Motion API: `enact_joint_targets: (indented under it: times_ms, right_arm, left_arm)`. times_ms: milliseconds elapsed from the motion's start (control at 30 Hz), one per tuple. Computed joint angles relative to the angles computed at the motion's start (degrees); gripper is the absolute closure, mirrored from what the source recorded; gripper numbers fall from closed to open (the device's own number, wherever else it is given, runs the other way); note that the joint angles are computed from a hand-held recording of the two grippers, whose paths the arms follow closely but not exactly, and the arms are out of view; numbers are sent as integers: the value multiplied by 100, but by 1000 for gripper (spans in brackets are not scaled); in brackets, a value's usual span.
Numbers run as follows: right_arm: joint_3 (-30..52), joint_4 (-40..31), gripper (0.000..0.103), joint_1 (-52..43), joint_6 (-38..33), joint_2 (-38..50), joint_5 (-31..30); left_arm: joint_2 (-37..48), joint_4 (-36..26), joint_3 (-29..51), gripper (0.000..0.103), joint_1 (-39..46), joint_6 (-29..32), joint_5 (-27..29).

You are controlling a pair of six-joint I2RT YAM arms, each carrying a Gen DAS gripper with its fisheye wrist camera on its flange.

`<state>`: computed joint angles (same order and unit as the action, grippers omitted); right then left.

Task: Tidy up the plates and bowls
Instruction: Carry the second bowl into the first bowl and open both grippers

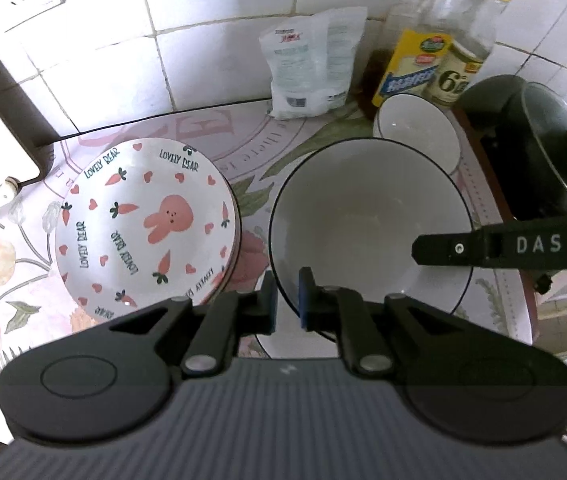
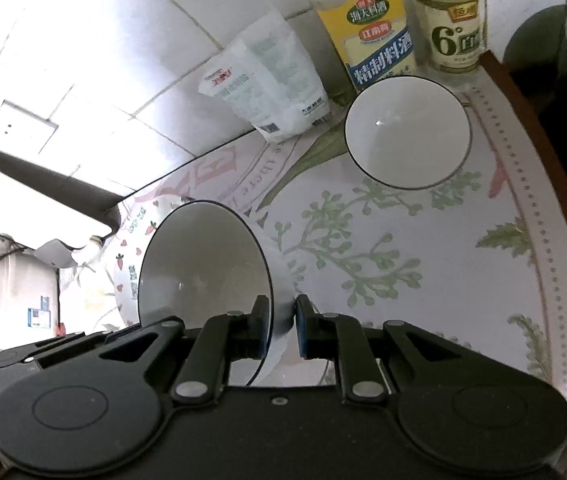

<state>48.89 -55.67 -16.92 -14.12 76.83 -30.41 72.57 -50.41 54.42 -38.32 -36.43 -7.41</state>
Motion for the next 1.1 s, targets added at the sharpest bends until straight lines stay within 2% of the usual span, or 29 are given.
enact_joint_targets:
  times_ms: [300, 667, 1100]
  right_arm:
    - [-646, -246, 85, -56, -172, -950, 257]
    - [-1076, 99, 84, 223, -4, -913, 413]
    - [-1253, 826, 81, 819, 319, -441, 565]
  left_arm:
    - [-718, 59, -761, 94, -596, -713, -106]
    - [-873, 429, -1402, 94, -594, -1087, -7]
    - [-818, 1213, -2087, 93, 183, -601, 695]
